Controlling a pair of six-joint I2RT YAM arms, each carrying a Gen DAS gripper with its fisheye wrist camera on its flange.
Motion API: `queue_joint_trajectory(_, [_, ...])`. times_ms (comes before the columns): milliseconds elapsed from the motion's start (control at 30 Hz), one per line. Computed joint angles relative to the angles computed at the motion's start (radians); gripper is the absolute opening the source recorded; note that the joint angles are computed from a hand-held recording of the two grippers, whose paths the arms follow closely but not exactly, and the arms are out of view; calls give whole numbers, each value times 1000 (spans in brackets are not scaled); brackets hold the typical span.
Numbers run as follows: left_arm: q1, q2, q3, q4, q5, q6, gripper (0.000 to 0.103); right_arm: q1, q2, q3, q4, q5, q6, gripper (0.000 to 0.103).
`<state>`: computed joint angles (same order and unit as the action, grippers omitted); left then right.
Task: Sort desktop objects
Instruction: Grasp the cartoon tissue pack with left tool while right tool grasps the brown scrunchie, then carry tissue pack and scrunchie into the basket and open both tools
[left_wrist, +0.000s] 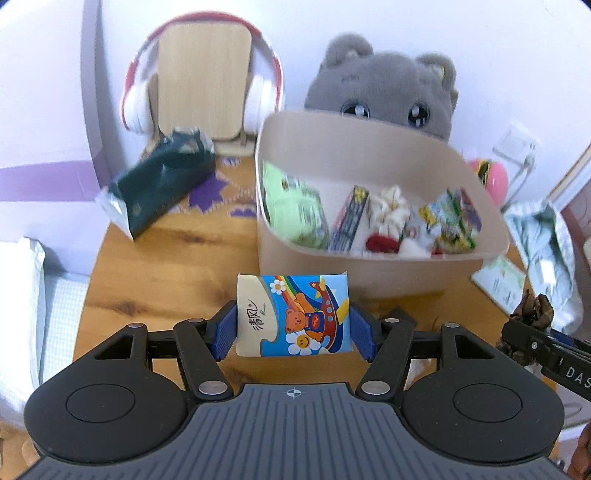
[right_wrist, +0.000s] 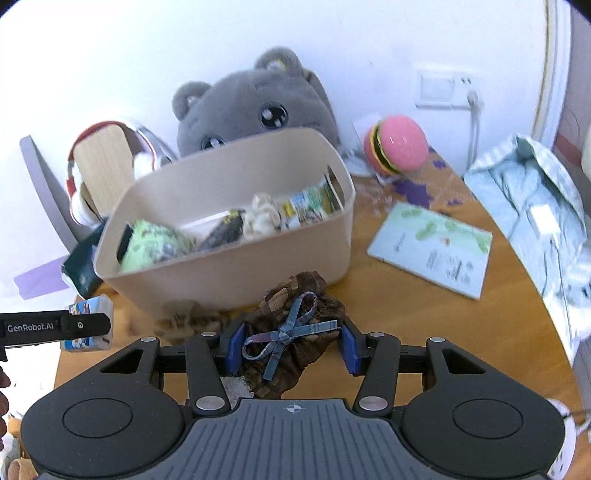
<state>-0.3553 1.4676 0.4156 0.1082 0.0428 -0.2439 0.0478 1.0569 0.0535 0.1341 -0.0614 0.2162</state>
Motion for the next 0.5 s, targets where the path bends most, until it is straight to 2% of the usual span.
queue_joint_trajectory(233, [17,-68,51,-52,-7,-2,64,-72,-31,55,-12,-33,-60,48])
queue_joint_trajectory(500, [-8,-26,156,-65,-56,1,64,-149,23,116,25,-83,-107,48])
